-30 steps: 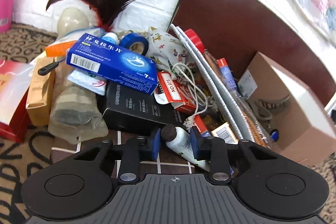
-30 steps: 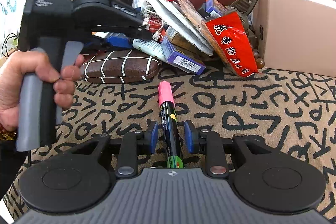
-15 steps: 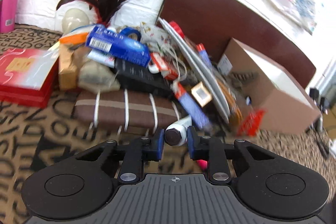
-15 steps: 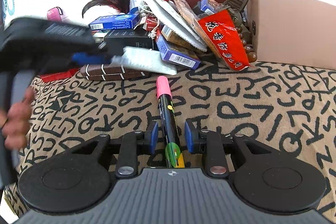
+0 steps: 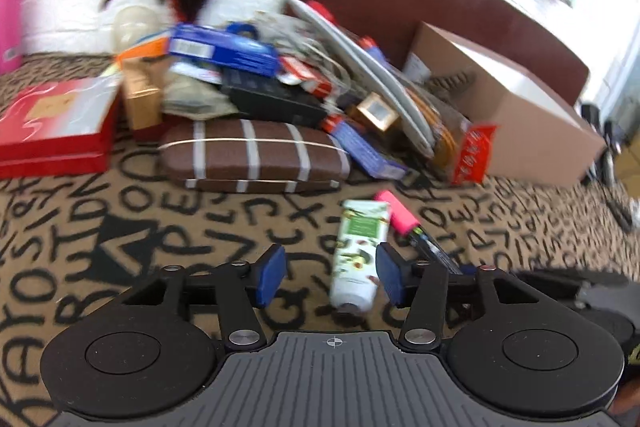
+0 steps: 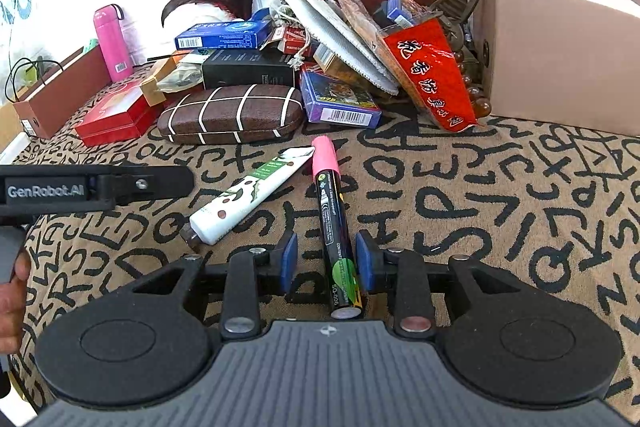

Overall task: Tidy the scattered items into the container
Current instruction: 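Grasp the white-green hand cream tube with the left gripper while the right gripper holds the marker, then carry the hand cream tube and marker into the white box with both grippers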

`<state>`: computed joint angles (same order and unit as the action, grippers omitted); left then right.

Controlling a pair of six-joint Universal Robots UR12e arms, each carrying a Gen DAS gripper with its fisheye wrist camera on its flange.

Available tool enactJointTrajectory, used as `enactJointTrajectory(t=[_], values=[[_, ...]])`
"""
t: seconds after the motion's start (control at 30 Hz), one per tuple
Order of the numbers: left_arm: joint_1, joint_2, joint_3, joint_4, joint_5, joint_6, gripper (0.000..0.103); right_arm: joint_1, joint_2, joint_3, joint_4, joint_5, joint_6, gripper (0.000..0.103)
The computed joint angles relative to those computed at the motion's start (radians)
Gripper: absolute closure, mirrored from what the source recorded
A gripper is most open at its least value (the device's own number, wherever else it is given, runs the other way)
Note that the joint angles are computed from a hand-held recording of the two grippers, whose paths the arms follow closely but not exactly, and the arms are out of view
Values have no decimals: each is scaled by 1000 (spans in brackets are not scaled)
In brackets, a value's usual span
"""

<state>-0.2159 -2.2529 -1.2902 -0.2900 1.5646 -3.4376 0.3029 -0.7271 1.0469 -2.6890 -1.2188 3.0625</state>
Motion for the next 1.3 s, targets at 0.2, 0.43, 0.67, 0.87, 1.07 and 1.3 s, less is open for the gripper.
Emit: enactJointTrajectory(t=[0.2,0.43,0.67,0.87,1.07,1.3], values=[[-3,-26,49,-99,-38,2,53,3,-4,2,12,-13,-31,69],[-12,-26,77,-184,4,72,70,-4,-18,-16,129,20,-103,80],[-14,-68,145,-217,28,116,46,9,20,-90,166,-38,-147,80],[-19,-83,185,-269,57,162,68,8,57,-153,198,-26,-144,80],[-25,-92,198,-276,73,190,73,-1,64,-164,214,11,-120,85],[-11,-49,139,-266,-6,108,74,-24,24,-89,181,81,-7,85]])
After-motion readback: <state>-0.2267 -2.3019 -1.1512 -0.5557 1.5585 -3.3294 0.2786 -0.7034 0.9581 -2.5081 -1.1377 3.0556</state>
